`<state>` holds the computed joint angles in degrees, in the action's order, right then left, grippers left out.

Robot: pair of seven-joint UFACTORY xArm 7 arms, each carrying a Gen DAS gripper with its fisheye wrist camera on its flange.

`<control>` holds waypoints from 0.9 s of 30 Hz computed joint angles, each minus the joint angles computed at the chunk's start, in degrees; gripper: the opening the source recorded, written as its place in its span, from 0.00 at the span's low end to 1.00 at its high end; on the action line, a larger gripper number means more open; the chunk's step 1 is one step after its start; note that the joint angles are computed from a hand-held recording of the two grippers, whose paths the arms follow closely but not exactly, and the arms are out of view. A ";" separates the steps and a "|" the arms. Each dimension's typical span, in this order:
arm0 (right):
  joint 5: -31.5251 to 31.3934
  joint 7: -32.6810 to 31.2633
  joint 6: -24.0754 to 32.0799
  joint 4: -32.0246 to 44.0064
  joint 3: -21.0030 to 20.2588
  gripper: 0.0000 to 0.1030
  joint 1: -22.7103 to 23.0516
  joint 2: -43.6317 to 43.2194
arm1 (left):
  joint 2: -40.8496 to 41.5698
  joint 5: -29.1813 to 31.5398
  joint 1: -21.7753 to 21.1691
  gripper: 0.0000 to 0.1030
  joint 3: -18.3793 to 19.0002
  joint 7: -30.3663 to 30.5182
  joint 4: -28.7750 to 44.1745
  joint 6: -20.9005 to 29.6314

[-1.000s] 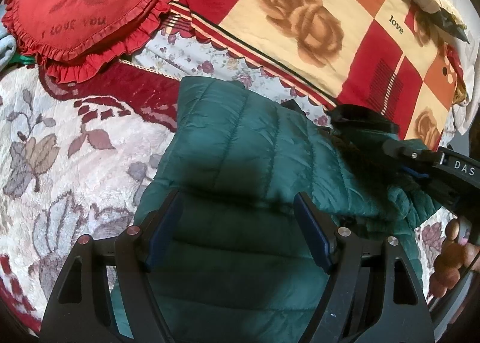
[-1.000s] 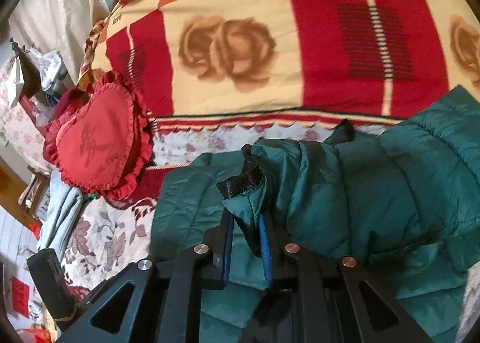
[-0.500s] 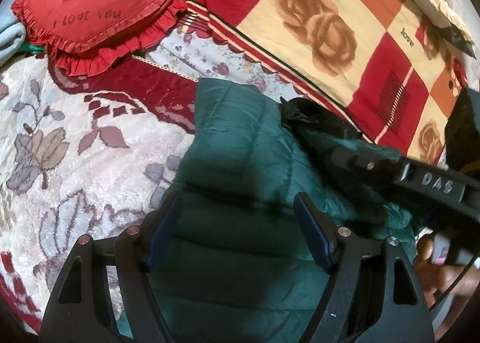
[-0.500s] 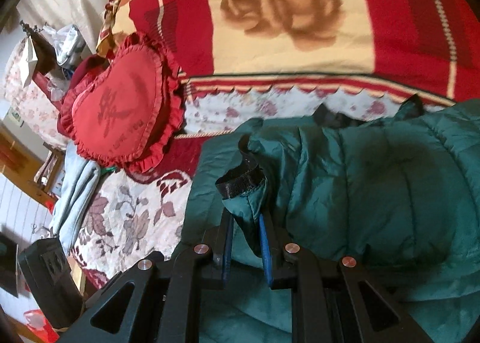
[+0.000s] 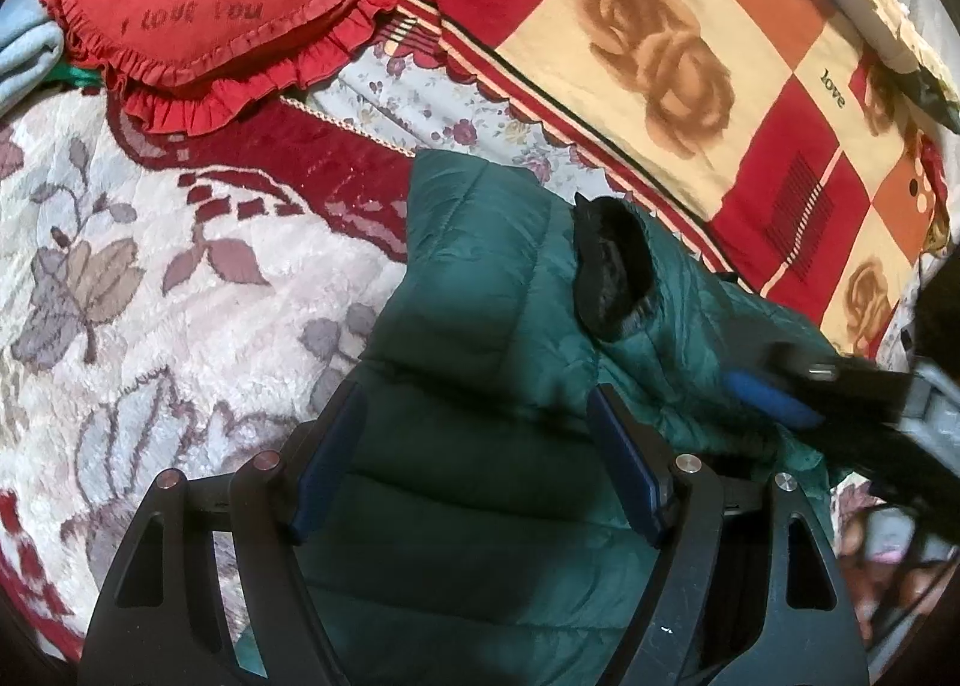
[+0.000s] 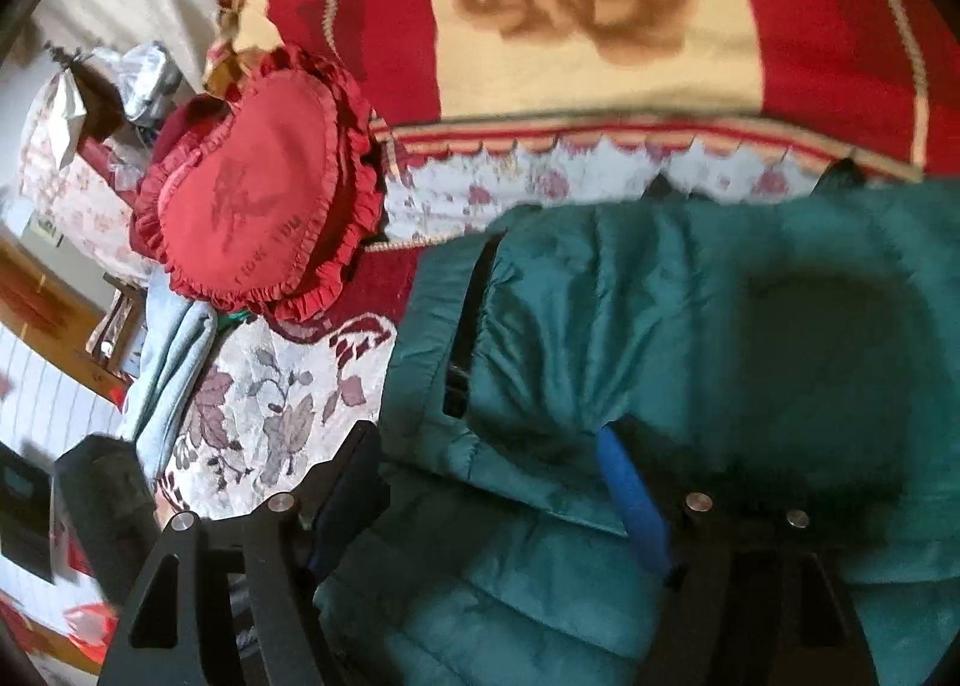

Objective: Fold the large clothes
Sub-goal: 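Open the right gripper and release the sleeve onto the jacket body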

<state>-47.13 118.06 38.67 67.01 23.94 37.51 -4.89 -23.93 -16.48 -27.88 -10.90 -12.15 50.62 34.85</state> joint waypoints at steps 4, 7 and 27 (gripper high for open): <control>-2.36 7.62 2.28 -6.97 3.14 0.71 -0.92 -10.00 | 0.35 -1.30 -0.79 0.74 0.06 0.13 0.53 -0.66; -0.30 10.31 6.58 -11.08 6.69 0.76 -1.56 -16.77 | 1.98 -3.97 -2.20 0.74 0.61 1.02 2.45 -0.96; 22.42 12.04 22.20 -24.80 18.45 0.79 -5.85 -47.35 | 17.85 10.79 -2.68 0.32 -5.49 -9.12 17.84 1.95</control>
